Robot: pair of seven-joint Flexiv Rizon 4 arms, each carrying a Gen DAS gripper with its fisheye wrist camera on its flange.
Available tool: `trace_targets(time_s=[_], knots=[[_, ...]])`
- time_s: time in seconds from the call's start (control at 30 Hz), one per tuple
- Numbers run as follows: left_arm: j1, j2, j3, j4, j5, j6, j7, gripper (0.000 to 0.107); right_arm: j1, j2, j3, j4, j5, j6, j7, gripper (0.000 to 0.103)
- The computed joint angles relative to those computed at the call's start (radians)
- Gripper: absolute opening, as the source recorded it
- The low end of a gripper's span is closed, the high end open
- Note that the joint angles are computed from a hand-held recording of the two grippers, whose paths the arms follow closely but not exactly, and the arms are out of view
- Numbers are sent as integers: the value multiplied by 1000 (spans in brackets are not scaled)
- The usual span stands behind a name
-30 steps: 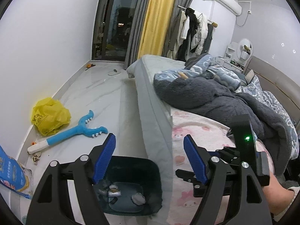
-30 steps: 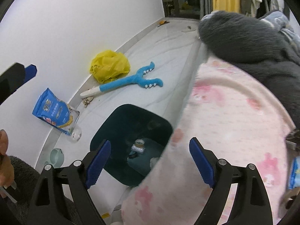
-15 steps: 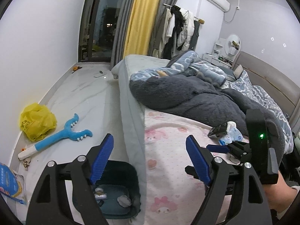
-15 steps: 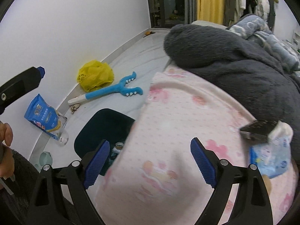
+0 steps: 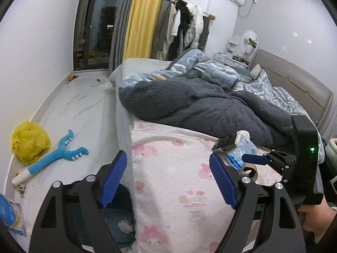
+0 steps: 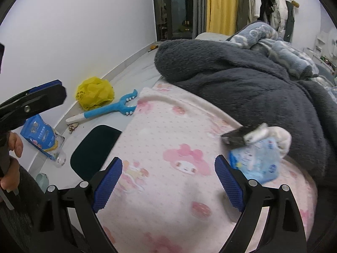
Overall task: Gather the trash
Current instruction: 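Move both tools back from the bin to the items on the bed, then lower the left tool onto the brown tape roll and close on it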
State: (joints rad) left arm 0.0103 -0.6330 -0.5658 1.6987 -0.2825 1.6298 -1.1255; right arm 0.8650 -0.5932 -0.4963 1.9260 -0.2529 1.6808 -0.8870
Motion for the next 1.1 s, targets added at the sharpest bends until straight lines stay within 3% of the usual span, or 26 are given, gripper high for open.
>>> trace_targets(time_s=[0.17,0.6,1.1], knots=[[-30,-17,-1,-29,-5,-44,20,83,43,11,-58,60,31,50,-32,91],[-128,-56,34,-96,-87,-136,72,83,69,43,-85,149,203,108,-180,94],[-216,-114,52,-180,-171,-262,152,83,-46,78,29,226,275,136,-268,95]])
